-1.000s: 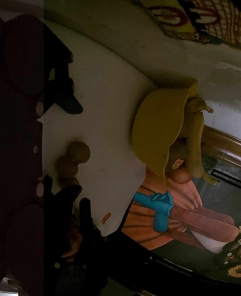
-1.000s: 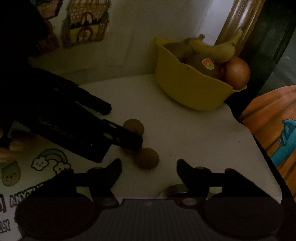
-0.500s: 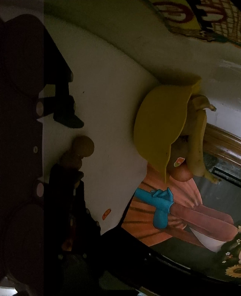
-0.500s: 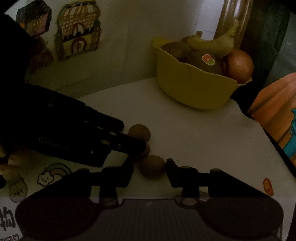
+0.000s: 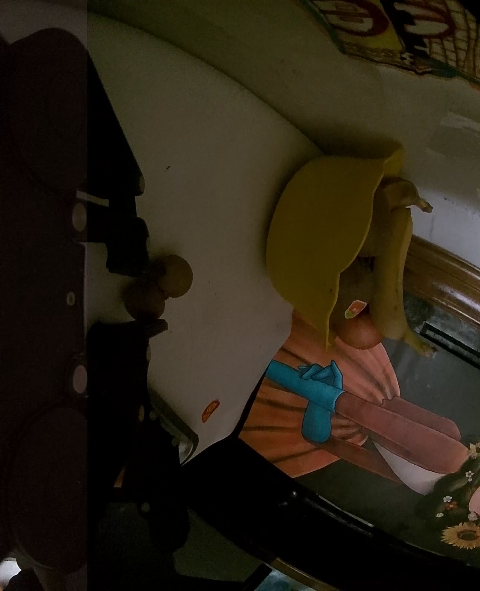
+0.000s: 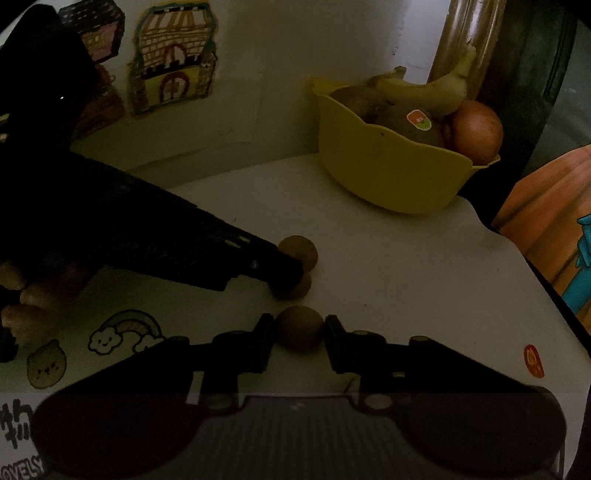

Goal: Organize fruits
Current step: 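Close the right tool on one brown fruit while the left tool holds two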

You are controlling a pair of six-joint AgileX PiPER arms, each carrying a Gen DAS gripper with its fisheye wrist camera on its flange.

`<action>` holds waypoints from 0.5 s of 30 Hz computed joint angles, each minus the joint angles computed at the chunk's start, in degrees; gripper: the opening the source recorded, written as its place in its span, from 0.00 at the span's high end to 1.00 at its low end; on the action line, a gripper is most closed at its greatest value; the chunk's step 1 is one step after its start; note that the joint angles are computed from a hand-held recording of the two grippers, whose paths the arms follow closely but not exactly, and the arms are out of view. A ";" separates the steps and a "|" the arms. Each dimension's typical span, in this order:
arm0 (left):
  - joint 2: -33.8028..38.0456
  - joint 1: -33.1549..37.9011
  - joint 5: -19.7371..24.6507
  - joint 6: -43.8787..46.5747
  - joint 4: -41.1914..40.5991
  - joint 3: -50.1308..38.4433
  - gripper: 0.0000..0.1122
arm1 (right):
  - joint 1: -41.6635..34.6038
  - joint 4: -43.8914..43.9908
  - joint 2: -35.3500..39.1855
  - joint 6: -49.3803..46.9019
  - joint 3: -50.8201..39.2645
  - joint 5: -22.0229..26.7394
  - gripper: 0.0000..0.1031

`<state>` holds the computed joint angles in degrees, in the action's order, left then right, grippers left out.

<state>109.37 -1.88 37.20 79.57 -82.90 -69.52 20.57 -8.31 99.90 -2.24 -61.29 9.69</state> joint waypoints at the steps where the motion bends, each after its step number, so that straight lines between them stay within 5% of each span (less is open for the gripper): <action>1: 0.02 0.02 0.13 -0.46 0.36 -0.15 0.81 | 0.02 -0.53 -0.10 0.54 0.02 0.16 0.67; 11: 2.00 3.16 6.66 -18.02 13.68 -6.82 0.85 | 0.68 -2.91 -1.86 5.19 2.49 -0.33 0.67; 15: 2.56 2.69 4.07 -21.79 17.40 -7.60 0.89 | 0.83 0.19 -2.91 2.03 3.64 -0.81 0.67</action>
<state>111.93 0.81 41.27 57.79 -65.49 -77.12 21.40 -8.12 96.99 -0.21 -57.65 8.89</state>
